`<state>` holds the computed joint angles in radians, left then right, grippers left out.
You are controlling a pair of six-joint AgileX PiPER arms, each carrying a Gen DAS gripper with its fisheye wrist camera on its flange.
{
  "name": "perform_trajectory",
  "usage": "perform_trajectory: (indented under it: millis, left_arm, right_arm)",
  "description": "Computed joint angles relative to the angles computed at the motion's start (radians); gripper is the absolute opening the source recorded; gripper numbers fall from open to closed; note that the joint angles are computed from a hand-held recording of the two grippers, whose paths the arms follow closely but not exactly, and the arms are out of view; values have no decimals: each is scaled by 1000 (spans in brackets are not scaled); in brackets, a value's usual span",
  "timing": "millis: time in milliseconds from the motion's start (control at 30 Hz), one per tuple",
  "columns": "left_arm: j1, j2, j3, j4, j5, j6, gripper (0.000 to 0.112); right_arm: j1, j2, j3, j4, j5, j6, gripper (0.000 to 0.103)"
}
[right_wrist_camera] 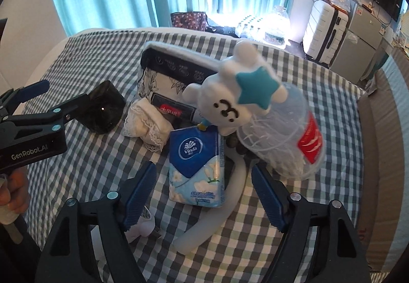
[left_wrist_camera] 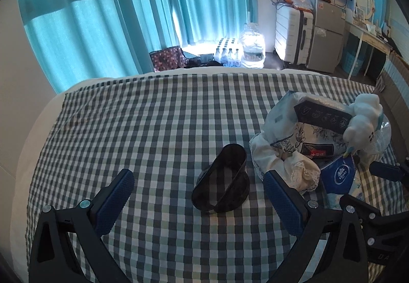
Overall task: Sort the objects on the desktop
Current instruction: 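Grasp the blue Vinda tissue pack with the right gripper while the left grasps the black cup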
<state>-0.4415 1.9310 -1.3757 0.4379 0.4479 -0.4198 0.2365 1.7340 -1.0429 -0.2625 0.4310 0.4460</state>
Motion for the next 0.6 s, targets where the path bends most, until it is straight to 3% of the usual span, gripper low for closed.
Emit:
perform_trajectory:
  millis: [600]
  left_arm:
    - [26,163,-62,-58,-52,57,103]
  right_arm:
    - [-11,125,-40,0,-34,-11,77]
